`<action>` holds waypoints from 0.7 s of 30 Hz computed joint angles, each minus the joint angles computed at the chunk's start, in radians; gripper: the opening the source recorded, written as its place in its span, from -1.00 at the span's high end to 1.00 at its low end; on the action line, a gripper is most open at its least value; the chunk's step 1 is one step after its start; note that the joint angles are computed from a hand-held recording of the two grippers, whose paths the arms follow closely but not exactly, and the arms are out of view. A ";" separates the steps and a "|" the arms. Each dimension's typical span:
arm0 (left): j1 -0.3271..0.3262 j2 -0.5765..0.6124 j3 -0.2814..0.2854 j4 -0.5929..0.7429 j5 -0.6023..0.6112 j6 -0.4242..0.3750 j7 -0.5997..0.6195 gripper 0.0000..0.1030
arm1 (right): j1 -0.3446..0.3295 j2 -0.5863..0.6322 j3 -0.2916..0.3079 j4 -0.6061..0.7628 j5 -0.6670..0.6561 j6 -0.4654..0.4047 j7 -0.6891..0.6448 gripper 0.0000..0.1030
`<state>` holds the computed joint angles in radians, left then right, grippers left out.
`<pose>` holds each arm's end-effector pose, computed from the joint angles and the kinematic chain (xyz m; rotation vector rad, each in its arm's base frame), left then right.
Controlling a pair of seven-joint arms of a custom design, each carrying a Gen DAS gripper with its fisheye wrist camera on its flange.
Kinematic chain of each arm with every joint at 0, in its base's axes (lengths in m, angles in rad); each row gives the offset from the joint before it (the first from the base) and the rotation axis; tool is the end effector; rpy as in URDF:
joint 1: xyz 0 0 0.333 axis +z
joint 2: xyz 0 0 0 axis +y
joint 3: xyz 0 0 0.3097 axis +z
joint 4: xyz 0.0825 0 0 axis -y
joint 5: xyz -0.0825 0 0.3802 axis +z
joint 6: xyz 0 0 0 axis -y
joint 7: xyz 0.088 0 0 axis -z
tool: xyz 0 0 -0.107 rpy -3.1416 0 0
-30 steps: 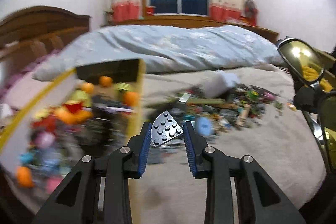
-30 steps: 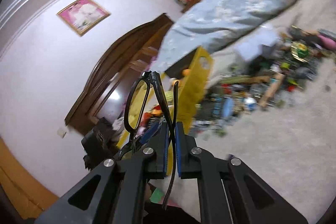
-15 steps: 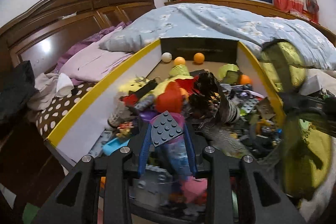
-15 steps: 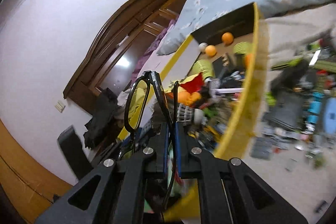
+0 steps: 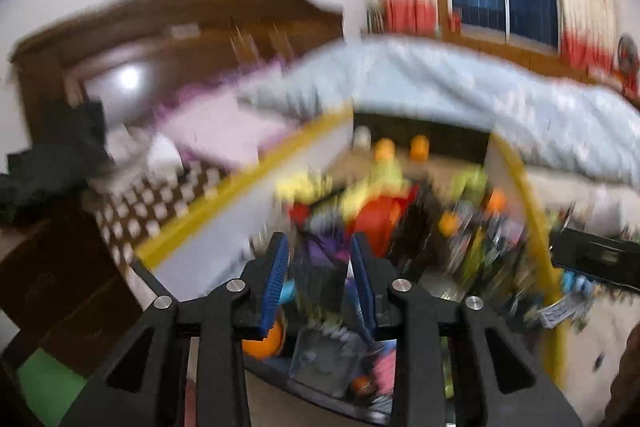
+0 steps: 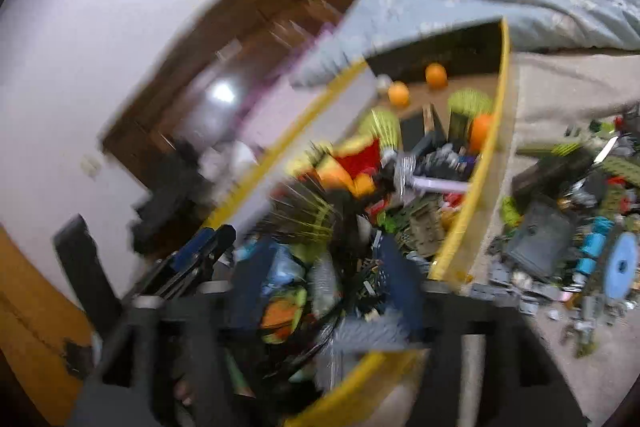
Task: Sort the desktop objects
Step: 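Carry the goggles and grey plate over the box and open both tools, then move both open tools back over the brick pile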
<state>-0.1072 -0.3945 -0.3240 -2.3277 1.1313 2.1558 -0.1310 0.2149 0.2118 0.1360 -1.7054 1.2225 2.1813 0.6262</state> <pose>0.4305 -0.1714 0.5244 -1.8637 0.8826 -0.5053 0.6030 0.2505 0.5119 -1.8298 0.9013 0.3644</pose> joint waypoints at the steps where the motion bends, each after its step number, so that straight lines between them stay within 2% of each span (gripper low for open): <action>1: 0.001 -0.010 -0.018 0.004 0.035 -0.006 -0.025 0.16 | -0.027 -0.040 -0.008 -0.048 0.070 0.007 -0.065 -0.54; 3: -0.007 -0.037 -0.082 0.000 0.189 0.001 -0.140 0.02 | -0.057 -0.114 -0.040 -0.136 0.144 0.038 -0.191 -0.54; 5: -0.021 -0.042 -0.120 -0.011 0.368 0.047 -0.255 -0.23 | -0.066 -0.186 -0.076 -0.237 0.125 0.118 -0.342 -0.54; 6: -0.033 -0.033 -0.117 -0.014 0.452 0.095 -0.302 -0.32 | -0.065 -0.207 -0.089 -0.272 0.082 0.148 -0.397 -0.52; 7: -0.052 -0.007 -0.096 -0.005 0.541 0.198 -0.331 -0.32 | -0.065 -0.225 -0.101 -0.314 0.024 0.187 -0.464 -0.41; 8: -0.072 0.033 -0.071 0.021 0.566 0.289 -0.312 -0.32 | -0.063 -0.237 -0.109 -0.357 -0.021 0.235 -0.516 -0.35; 10: -0.104 0.126 -0.043 0.075 0.532 0.390 -0.246 -0.32 | -0.064 -0.231 -0.125 -0.399 -0.078 0.264 -0.537 -0.26; 12: -0.123 0.198 -0.018 0.114 0.483 0.458 -0.183 -0.32 | -0.070 -0.208 -0.135 -0.402 -0.110 0.236 -0.516 -0.26; 14: -0.137 0.258 -0.001 0.139 0.392 0.469 -0.102 -0.32 | -0.065 -0.197 -0.127 -0.392 -0.172 0.204 -0.526 -0.26; 15: -0.140 0.271 0.008 0.141 0.363 0.473 -0.081 -0.32 | -0.059 -0.197 -0.120 -0.395 -0.183 0.219 -0.561 -0.26; 17: -0.141 0.300 0.026 0.147 0.339 0.487 -0.065 -0.30 | -0.032 -0.199 -0.096 -0.417 -0.208 0.315 -0.598 -0.25; 19: -0.144 0.344 0.037 0.168 0.306 0.478 -0.030 -0.11 | -0.009 -0.189 -0.084 -0.431 -0.284 0.383 -0.536 0.39; 20: -0.145 0.369 0.046 0.178 0.272 0.478 0.002 -0.10 | -0.008 -0.182 -0.085 -0.426 -0.276 0.389 -0.531 0.46; 21: -0.148 0.385 0.053 0.185 0.253 0.482 0.016 -0.05 | -0.012 -0.180 -0.089 -0.421 -0.259 0.374 -0.532 0.67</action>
<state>-0.2552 -0.0091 -0.2712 -2.1426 1.3844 2.6373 -0.1153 0.2027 0.0318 0.0473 -2.1264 0.9636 2.5557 0.0944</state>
